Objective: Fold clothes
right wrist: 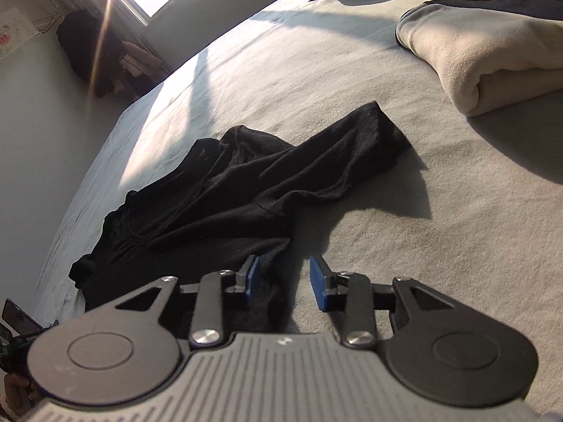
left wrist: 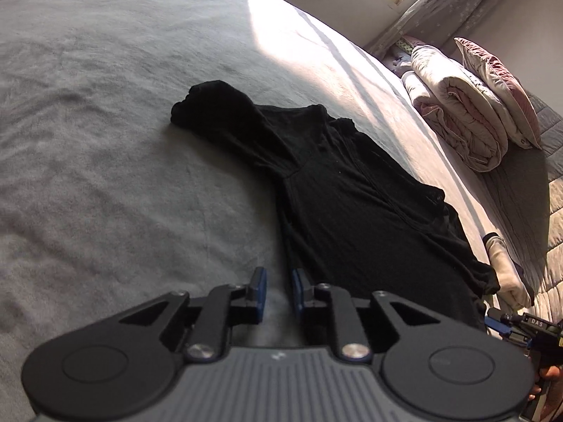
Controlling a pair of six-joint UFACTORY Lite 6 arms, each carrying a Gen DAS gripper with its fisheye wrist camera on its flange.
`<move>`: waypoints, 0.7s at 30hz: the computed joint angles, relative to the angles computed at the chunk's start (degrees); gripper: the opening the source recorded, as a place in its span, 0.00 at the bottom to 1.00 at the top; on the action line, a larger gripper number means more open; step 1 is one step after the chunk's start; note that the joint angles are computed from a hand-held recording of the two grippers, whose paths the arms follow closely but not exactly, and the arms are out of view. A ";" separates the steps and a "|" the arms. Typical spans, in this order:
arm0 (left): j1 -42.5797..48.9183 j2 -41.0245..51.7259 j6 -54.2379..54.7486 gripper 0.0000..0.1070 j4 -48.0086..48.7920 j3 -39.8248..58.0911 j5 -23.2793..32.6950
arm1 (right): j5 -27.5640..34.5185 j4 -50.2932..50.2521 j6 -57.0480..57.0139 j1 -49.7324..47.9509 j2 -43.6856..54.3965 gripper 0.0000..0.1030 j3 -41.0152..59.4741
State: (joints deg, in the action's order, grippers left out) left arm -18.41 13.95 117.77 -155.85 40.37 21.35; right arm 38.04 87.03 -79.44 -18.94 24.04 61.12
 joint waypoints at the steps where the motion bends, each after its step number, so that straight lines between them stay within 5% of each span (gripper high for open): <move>1: 0.05 -2.64 -2.95 0.27 3.37 -3.77 2.04 | 2.23 -0.79 0.13 -1.64 -1.79 0.36 -2.71; 11: -9.37 -18.32 -4.72 0.28 -0.36 -26.99 13.01 | 20.31 -17.54 -2.46 -20.49 -16.26 0.36 -23.13; 21: -21.49 -26.01 -1.51 0.25 -14.71 -31.78 8.95 | 25.11 -27.45 -4.99 -30.09 -23.33 0.35 -29.77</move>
State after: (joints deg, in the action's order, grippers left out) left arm -39.90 -12.06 116.26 -170.56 8.59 30.30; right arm 63.15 59.58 -84.43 -49.03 0.70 31.35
